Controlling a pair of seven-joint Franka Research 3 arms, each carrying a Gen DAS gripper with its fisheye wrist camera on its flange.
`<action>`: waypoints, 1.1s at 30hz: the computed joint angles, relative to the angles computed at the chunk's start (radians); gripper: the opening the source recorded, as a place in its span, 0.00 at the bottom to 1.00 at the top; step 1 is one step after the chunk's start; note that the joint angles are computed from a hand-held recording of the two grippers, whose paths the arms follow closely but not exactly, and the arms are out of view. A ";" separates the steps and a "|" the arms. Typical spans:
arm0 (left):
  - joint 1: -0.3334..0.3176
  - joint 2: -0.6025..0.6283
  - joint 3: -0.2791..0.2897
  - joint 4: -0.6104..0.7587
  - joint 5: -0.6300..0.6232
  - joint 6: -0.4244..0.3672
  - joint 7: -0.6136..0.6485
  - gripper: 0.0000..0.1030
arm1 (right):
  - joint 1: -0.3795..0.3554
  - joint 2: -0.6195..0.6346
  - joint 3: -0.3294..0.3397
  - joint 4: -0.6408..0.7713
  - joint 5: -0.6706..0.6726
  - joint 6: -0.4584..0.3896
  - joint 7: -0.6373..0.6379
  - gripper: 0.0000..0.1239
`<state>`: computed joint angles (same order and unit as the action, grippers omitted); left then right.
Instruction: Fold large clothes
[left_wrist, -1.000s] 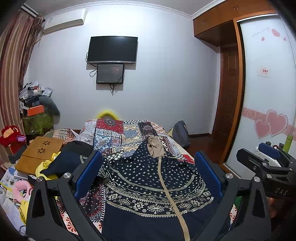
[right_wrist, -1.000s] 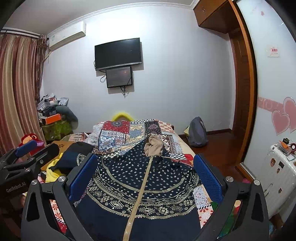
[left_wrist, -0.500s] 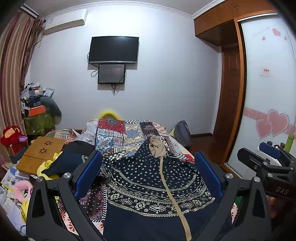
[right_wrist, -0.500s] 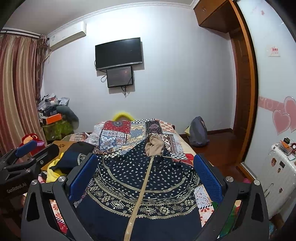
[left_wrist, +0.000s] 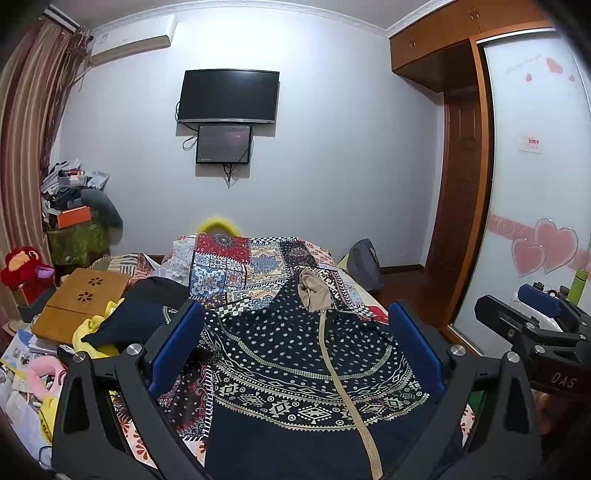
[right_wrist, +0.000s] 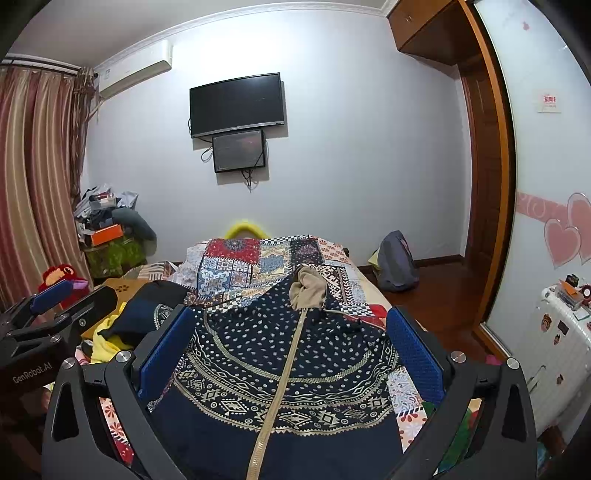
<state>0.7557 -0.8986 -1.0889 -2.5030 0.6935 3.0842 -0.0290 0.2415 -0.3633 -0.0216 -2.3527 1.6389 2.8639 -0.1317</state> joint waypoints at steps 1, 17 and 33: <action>0.001 0.001 0.000 0.000 0.001 0.001 0.000 0.98 | 0.000 0.000 0.000 0.000 -0.001 0.000 0.000 0.83; 0.048 0.032 -0.022 0.023 0.002 0.015 0.009 0.98 | 0.001 0.048 0.000 0.033 -0.047 0.011 0.049 0.83; 0.335 0.155 -0.134 0.111 -0.028 0.060 0.104 0.98 | 0.004 0.279 0.019 0.217 -0.220 0.045 0.230 0.83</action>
<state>1.0911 -0.7435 -1.2234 -2.3915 0.6660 3.1446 0.0749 0.2459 -0.0844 -0.0024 -2.1362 1.4190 2.9086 0.0983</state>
